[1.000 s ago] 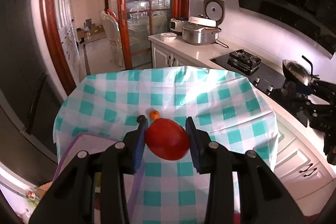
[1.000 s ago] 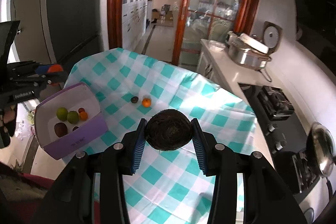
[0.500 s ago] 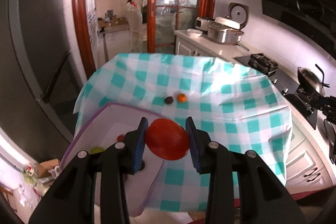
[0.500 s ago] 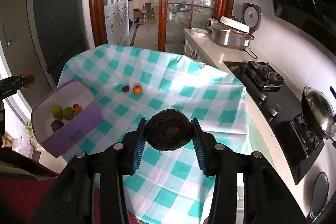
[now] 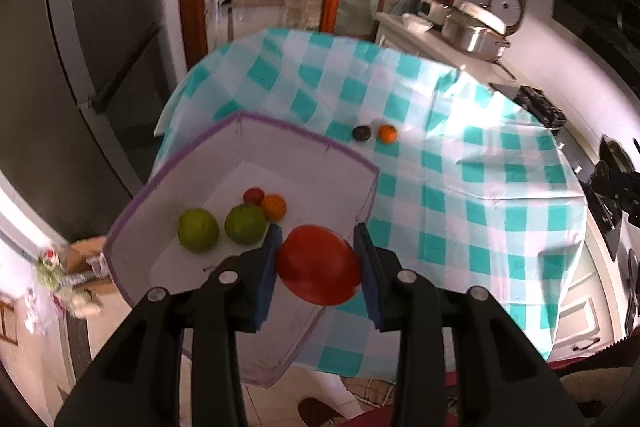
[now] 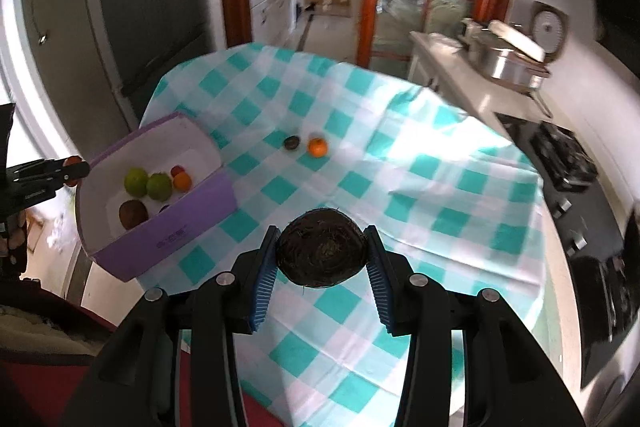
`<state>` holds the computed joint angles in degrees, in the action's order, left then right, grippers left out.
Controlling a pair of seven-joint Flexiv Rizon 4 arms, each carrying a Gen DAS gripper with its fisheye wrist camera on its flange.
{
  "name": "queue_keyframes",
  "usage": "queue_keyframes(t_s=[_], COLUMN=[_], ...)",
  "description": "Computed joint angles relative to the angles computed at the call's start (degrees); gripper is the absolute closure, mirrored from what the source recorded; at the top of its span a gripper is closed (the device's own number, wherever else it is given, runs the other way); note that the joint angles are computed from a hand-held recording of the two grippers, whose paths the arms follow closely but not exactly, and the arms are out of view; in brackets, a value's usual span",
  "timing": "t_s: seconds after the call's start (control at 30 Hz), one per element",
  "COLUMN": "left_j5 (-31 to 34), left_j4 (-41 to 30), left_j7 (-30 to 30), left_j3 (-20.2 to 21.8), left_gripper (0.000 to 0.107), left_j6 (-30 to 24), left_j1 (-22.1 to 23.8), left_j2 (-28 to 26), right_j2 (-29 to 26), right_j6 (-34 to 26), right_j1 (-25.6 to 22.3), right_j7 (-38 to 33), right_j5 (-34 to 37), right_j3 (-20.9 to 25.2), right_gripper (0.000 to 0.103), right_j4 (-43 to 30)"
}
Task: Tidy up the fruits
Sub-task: 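Carry the red tomato and brown fruit into the purple box and release both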
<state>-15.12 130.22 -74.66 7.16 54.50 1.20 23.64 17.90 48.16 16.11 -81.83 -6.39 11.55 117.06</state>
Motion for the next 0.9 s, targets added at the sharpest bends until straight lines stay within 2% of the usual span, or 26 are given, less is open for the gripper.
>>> queue_keyframes(t_s=[0.1, 0.23, 0.4, 0.5, 0.63, 0.7, 0.77, 0.8, 0.9], left_j5=[-0.49, -1.56, 3.21, 7.38, 11.25, 12.47, 13.02, 12.57, 12.74], left_j4=[-0.69, -1.09, -0.91, -1.19, -1.2, -1.29, -1.86, -1.92, -3.23], left_j7=[-2.41, -5.33, -13.26, -16.69, -22.64, -24.41, -25.0, -24.97, -25.04], left_j3=[-0.48, -0.66, -1.65, -1.6, -0.7, -0.22, 0.3, 0.65, 0.76], left_gripper=[0.07, 0.07, 0.07, 0.07, 0.07, 0.07, 0.07, 0.07, 0.07], left_j6=[0.11, 2.05, 4.27, 3.53, 0.28, -1.24, -3.8, -4.38, -5.52], left_j1=[0.85, 1.41, 4.07, 6.0, 9.19, 10.19, 10.95, 11.04, 11.31], left_j2=[-3.19, -6.37, -7.89, -8.01, -8.39, -8.93, -10.54, -11.37, -14.41], right_j2=[-6.46, -14.63, -26.07, -32.1, -38.8, -42.25, -45.68, -47.78, -50.17], right_j6=[-0.6, -2.91, -5.26, -6.52, -8.74, -11.81, -14.17, -17.46, -21.04], right_j1=[2.03, 4.28, 7.86, 9.97, 13.58, 15.29, 17.65, 19.0, 20.37], right_j7=[-3.54, -9.85, -22.44, -26.73, -29.53, -30.15, -30.17, -30.32, -28.92], right_j5=[2.18, 4.04, 7.53, 10.16, 9.62, 8.7, 5.79, 3.74, 2.13], right_j3=[-1.53, -1.25, 1.88, 4.29, 5.98, 6.24, 5.51, 4.99, 4.24], right_gripper=[0.06, 0.06, 0.06, 0.06, 0.06, 0.06, 0.06, 0.06, 0.06], right_j4=[-4.88, -12.69, -23.67, -29.33, -34.82, -37.96, -40.13, -41.79, -43.11])
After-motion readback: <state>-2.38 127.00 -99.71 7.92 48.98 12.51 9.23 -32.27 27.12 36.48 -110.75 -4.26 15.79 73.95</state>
